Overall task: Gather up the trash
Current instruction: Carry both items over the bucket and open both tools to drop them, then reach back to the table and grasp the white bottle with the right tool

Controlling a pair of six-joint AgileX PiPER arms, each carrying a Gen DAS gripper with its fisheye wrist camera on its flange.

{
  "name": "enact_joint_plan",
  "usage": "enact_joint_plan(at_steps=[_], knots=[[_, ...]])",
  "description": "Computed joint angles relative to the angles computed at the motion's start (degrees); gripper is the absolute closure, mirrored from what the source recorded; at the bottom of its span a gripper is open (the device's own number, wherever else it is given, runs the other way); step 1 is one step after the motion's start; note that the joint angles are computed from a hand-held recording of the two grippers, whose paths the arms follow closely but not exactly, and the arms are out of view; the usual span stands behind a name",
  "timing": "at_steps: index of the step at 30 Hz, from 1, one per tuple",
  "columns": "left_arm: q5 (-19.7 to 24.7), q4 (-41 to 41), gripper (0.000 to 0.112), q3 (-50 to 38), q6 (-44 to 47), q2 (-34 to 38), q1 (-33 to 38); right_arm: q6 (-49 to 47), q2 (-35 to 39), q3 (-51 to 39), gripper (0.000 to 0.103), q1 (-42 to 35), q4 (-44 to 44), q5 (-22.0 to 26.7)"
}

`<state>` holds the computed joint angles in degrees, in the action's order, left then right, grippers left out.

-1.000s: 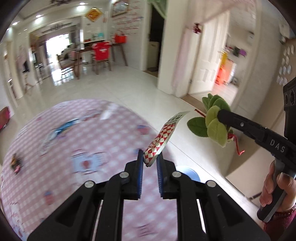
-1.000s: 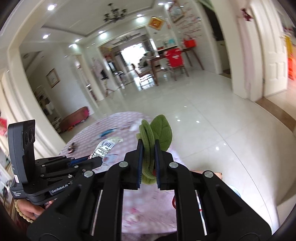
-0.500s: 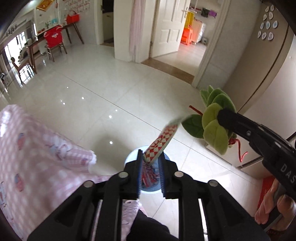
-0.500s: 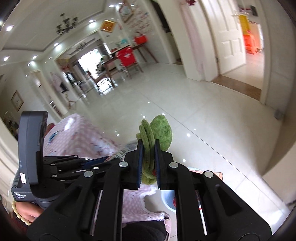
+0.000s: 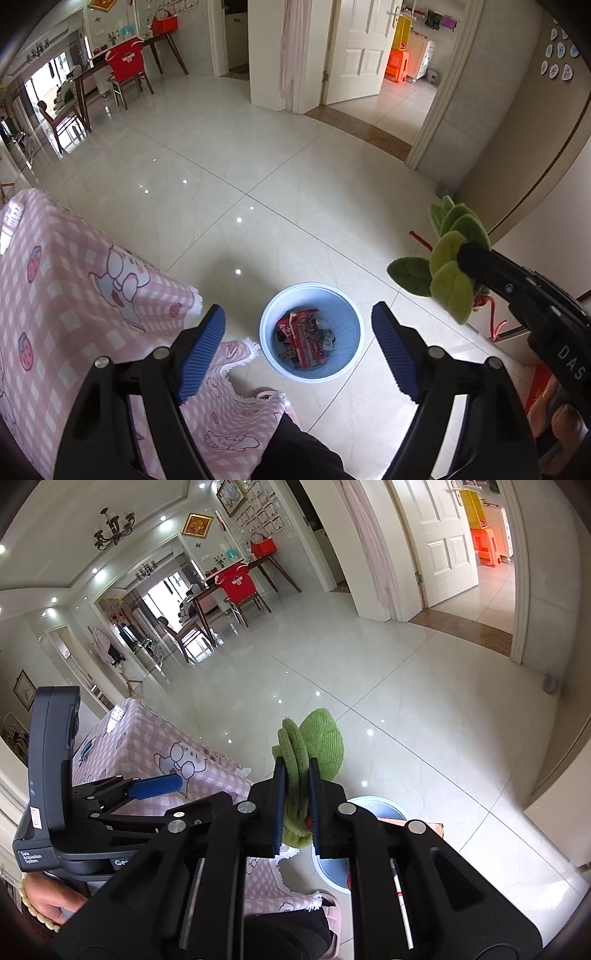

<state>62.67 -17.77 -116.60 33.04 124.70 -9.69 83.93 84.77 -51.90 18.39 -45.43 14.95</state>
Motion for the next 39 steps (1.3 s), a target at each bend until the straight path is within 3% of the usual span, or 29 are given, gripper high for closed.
enact_joint_plan(at_steps=[10, 17, 18, 19, 20, 21, 23, 29, 39], knots=[[-1.30, -0.52, 0.033, 0.34, -0.66, -1.18, 0.96, -4.09, 1.61, -2.42, 0.091, -0.30, 2.90, -0.34], [-1.56, -1.91, 0.033, -1.43, -1.40, -1.06, 2.64, -0.87, 3.68, -4.12, 0.086, -0.31, -0.42, -0.86], [-1.80, -1.83, 0.033, -1.48, -1.49, -1.11, 2.59, 1.76, 3.89, -4.31, 0.082, -0.24, -3.23, -0.82], [-2.01, -1.72, 0.033, -1.60, -1.47, -1.14, 2.59, 5.44, 4.09, -4.36, 0.066, -0.11, -7.06, -0.79], [-2.38, -1.54, 0.033, -1.48, -1.49, -1.26, 2.59, 8.77, 4.32, -4.55, 0.040, 0.18, -10.24, -0.15], [-2.84, -1.24, 0.033, -1.28, -1.59, -1.49, 2.53, 11.98, 4.58, -5.10, 0.037, 0.89, -13.06, 1.63], [-3.45, -0.82, 0.033, -1.06, -1.51, -1.79, 2.54, 15.04, 4.48, -5.08, 0.037, 1.24, -16.25, 2.43], [-3.64, -1.23, 0.033, -0.31, -0.72, -2.99, 3.28, 13.03, 3.73, -5.60, 0.037, 1.01, -14.53, 2.68], [-2.75, -4.15, 0.033, 1.64, 2.17, -6.79, 6.71, 7.31, 2.39, -8.55, 0.037, 4.81, -9.26, 7.00]])
